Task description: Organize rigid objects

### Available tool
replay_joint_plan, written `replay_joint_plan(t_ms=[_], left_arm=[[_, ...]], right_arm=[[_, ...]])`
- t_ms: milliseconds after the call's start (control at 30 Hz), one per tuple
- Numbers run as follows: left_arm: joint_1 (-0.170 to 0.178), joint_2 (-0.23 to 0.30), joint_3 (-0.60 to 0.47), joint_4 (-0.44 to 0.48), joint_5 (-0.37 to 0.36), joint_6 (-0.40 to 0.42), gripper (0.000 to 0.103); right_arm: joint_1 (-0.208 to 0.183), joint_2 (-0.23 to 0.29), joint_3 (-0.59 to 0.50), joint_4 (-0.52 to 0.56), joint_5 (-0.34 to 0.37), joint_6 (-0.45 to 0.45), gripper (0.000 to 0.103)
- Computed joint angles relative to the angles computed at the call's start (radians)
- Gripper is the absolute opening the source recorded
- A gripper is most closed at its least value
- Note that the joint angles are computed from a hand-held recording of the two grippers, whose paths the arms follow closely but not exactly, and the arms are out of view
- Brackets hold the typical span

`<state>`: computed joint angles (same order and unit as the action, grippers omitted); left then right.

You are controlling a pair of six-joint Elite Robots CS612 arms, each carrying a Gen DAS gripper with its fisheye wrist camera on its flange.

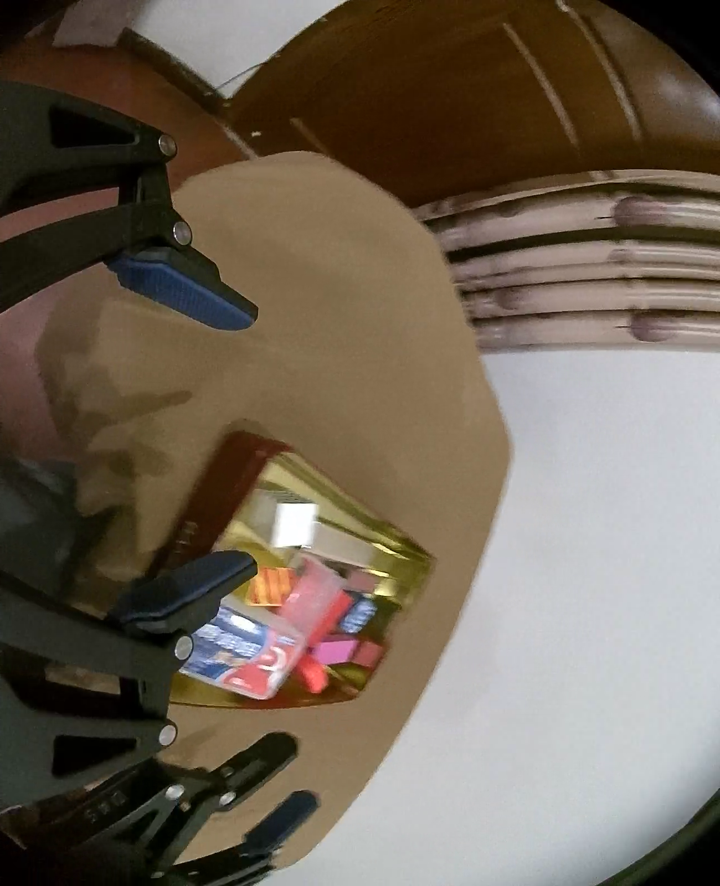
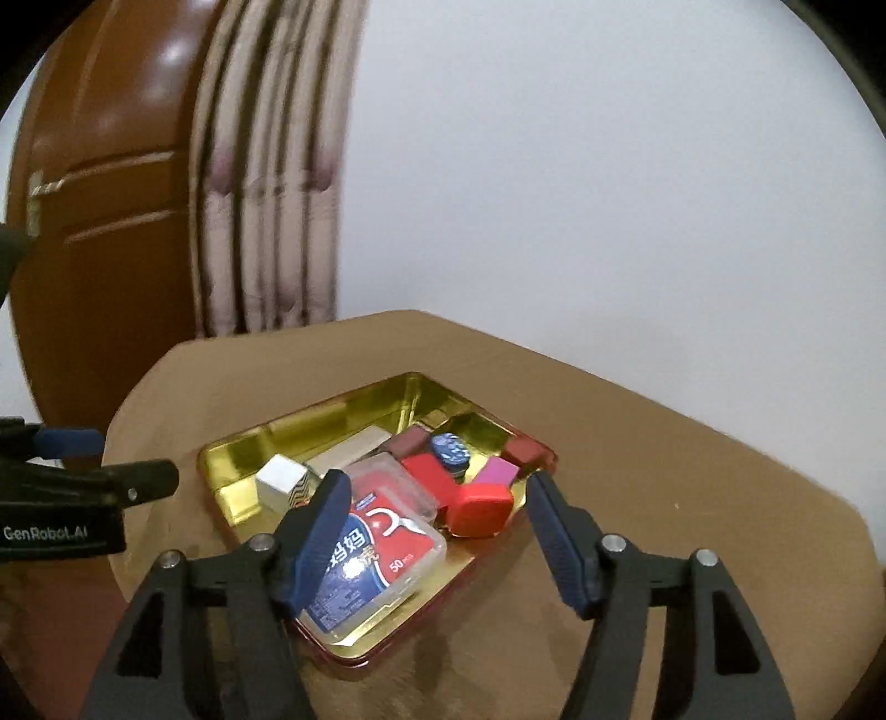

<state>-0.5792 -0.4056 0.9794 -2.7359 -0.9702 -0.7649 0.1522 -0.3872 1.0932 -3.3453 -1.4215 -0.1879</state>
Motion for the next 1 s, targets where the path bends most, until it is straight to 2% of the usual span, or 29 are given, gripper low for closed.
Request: replay_joint_plan(t_ms=[67,200,333,600,733,1000], left_arm=[[0.0,0.012,-0.018,-0.018,0.016,0.016,0.08],[0.005,0.03,-0.051,-0.037,-0.005,0.017,0.08],[-0.006,0.048,-0.086,-0.032,0.052,0.049,0.08],[-0.026,0.057,-0.114,-0.015,0.079,0.17,0.084],[-0.028,0.055,-0.118,-0.015,0.054,0.189,0.084],[-0.025,0.048,-0.116,-0.004,0.034,0.168,0.089]], right_arm=[[0.003,0.002,0.008,-0.044,-0.048,0.053,0.067],[0.007,0.011,0.007,-0.081,-0.117,0.072,0.068],[0.007,0.008,0.014,-0.09,-0.152,0.083,0.068],[0.0,-0.008,0.039,-0.094,-0.132,0.095,0.068],[-0.003,-0.018,0.056,-0.107,-0.129,0.105,0.068],[-0.009,-0.027,0.068,-0.1,-0.114,0.12,0.068]])
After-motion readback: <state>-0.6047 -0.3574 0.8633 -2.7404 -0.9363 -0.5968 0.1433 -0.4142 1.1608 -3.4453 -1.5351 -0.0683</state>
